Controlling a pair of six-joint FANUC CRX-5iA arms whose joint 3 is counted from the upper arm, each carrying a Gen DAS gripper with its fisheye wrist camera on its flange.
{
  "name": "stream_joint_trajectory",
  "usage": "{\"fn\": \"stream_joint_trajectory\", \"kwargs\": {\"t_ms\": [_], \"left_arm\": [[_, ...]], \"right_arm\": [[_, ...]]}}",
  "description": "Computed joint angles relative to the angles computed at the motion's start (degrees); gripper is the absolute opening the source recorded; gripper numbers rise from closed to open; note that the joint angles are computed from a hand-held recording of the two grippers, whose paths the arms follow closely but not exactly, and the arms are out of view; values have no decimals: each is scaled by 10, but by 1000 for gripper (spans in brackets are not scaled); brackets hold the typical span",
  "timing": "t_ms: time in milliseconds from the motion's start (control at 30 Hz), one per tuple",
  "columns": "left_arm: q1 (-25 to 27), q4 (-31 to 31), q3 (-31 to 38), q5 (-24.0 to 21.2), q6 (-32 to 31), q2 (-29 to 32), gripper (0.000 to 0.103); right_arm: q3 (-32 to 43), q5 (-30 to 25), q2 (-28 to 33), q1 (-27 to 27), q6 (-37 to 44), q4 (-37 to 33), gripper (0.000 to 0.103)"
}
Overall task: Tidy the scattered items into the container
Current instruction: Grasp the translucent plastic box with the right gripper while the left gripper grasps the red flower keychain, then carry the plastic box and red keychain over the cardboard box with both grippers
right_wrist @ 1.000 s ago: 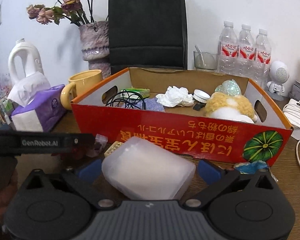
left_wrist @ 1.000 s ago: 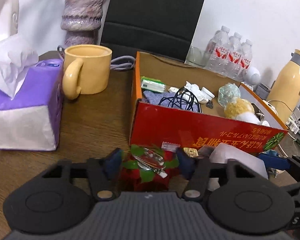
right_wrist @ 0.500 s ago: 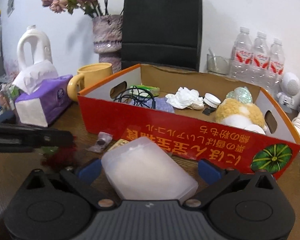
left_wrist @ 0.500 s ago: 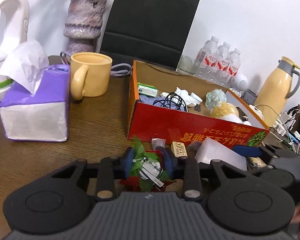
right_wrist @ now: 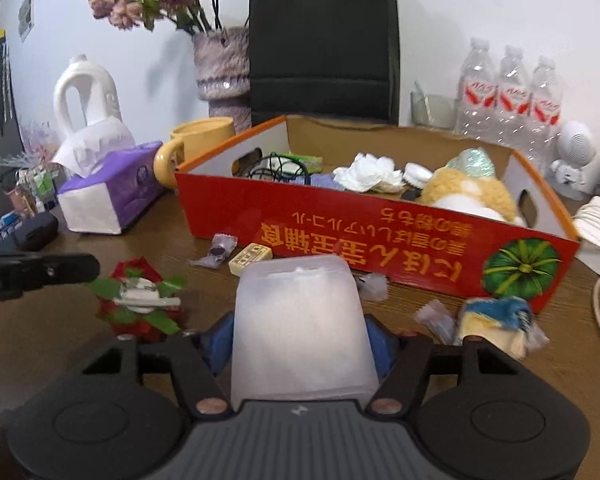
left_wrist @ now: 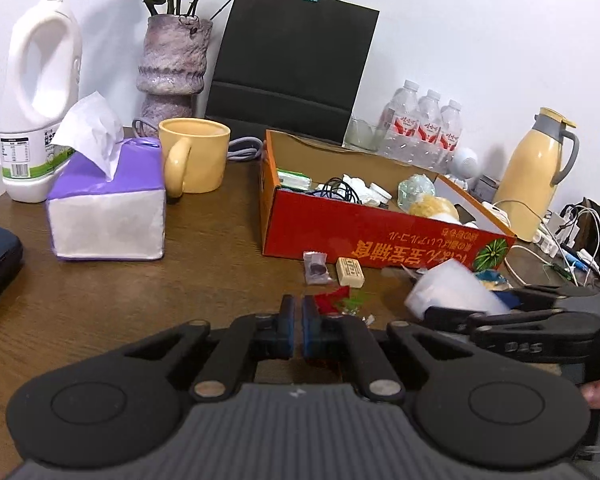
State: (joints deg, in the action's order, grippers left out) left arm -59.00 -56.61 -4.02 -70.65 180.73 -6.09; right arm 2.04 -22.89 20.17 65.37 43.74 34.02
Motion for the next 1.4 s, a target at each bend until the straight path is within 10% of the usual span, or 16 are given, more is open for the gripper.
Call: {"fn": "stream_joint_trajectory", "kwargs": {"t_ms": [67,133,200,567,700,900,1167,1400], "left_arm": [[-6,-4,-5,7,8,-5,14],[-18,-16,-7,14,7,-7,67],[-26,-37,-20,49,6,-17,90],[84,78,7,112,-121,28,83],[89,91,8,113,-147,35,52],[87,99,7,97,-138,33,37],[-39,-19,72,-76,-65,67,36],[-162,-99,142,-222,-22,131,36]], "right_arm": [[-28,16,-19,0,-38,29,65],[-59,36,-39,-1,-81,69,65],[-86,54,-57,-3,-119,108,65],[-146,79,-95,-1,-194,205,65],[-162,83,-106,1,-203,206,65],[-181,91,-118,-2,-234,225,65],[-219,85,-143,-5,-294,300,65],[-300,86,-197,-40,-546,587,65]]}}
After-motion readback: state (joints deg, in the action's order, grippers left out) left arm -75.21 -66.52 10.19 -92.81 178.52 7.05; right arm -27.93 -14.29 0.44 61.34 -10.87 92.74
